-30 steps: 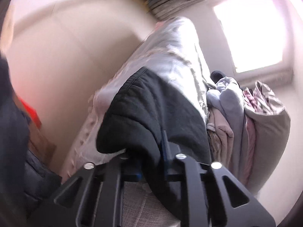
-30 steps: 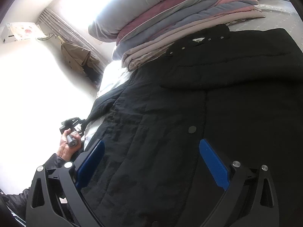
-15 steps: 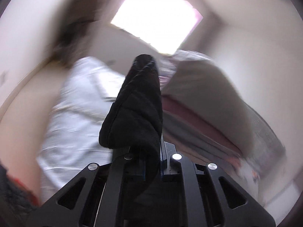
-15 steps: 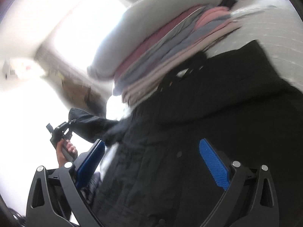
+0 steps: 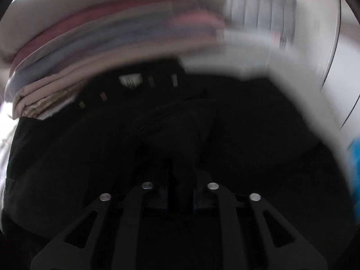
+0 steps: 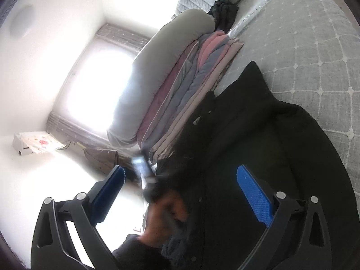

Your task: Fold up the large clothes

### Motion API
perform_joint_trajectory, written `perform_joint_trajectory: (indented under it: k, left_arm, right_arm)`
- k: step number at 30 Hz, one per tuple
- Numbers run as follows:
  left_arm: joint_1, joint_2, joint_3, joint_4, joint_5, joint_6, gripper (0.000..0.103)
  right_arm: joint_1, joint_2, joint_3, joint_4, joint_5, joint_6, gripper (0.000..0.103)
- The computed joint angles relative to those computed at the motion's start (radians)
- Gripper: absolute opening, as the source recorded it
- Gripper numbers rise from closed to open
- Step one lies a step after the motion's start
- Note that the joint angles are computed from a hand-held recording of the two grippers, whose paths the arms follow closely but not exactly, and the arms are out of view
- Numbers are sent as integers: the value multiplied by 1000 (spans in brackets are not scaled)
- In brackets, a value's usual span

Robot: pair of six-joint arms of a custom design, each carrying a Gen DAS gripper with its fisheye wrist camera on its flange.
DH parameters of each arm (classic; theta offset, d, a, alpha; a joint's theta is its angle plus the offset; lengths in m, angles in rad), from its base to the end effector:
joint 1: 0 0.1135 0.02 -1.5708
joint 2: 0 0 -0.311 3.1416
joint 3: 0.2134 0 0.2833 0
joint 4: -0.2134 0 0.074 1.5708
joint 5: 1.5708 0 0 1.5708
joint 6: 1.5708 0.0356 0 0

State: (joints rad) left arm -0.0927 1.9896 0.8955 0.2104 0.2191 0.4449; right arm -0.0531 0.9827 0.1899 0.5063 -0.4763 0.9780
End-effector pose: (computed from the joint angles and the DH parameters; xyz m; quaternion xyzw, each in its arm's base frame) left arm 0.3934 -0.0443 0.0951 0.2841 0.8925 -0.0427 0.3477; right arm 0.1865 0.0064 0.1873 0.2607 0.7467 0.4287 0.4366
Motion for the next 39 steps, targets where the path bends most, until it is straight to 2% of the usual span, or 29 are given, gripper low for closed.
perform_joint_trajectory:
  k: [1, 2, 3, 4, 6, 7, 8, 9, 10, 14, 17, 19, 23, 25, 27, 31, 32, 33, 35, 36, 39]
  left_arm:
    - [-26, 1, -46, 89, -53, 31, 20]
    - [-51, -6, -86, 160, -100, 63, 29]
    - [-61, -18, -100, 183, -126, 86, 40]
    - [-81, -35, -125, 222, -159, 106, 45]
    - [-132, -74, -220, 392, -258, 163, 55]
    - [-149, -98, -258, 448, -271, 192, 57]
    - [-161, -104, -292, 500, -266, 208, 64]
    - [-178, -128, -309, 517, -258, 231, 71]
    - [-185, -130, -313, 525, -252, 251, 72]
    - [-256, -89, -239, 378, -284, 290, 72]
    - [-262, 9, -97, 232, -307, 225, 72]
    - [-217, 0, -60, 174, -225, 171, 72]
    - [-41, -140, -74, 144, 68, 88, 72]
    - [59, -131, -9, 113, 137, 33, 72]
    - [166, -56, 117, 47, 166, -48, 72]
    - [312, 157, 425, -133, 106, -169, 72]
    - [323, 209, 498, -170, 71, -165, 72]
    - [335, 278, 570, -195, -17, -149, 72]
    - [350, 373, 668, -245, -75, -118, 72]
    - [368, 381, 685, -267, -70, -118, 72]
    - [363, 335, 637, -238, -59, -156, 72]
  right_arm:
    - [-2, -3, 0, 1, -12, -2, 97]
    - [-8, -18, -6, -5, -23, -4, 97]
    - [-9, -17, -7, 3, -31, -1, 97]
    - [-8, -13, -7, 11, -32, 2, 97]
    - [-12, -21, -11, 10, -39, 5, 97]
    - [-19, 2, -11, 34, -46, 9, 97]
    - [-22, 8, -12, 43, -49, 17, 97]
    - [-28, 18, -15, 57, -58, 26, 97]
    - [-32, 25, -17, 67, -65, 33, 97]
    - [-30, 29, -17, 64, -58, 40, 97]
    - [-27, 25, -17, 52, -51, 36, 97]
    - [-36, 23, -19, 54, -57, 38, 97]
    - [-62, 18, -34, 72, -84, 61, 97]
    - [-67, 29, -36, 86, -95, 70, 97]
    - [-60, 25, -32, 74, -90, 66, 97]
    - [-32, 33, -12, 35, -64, 44, 97]
    - [-25, 36, -7, 25, -58, 39, 97]
    - [-15, 47, 4, 7, -48, 27, 97]
    - [2, 63, 11, -5, -32, 17, 97]
    - [11, 75, 18, -16, -21, 8, 97]
    - [25, 105, 32, -38, 3, -8, 97]
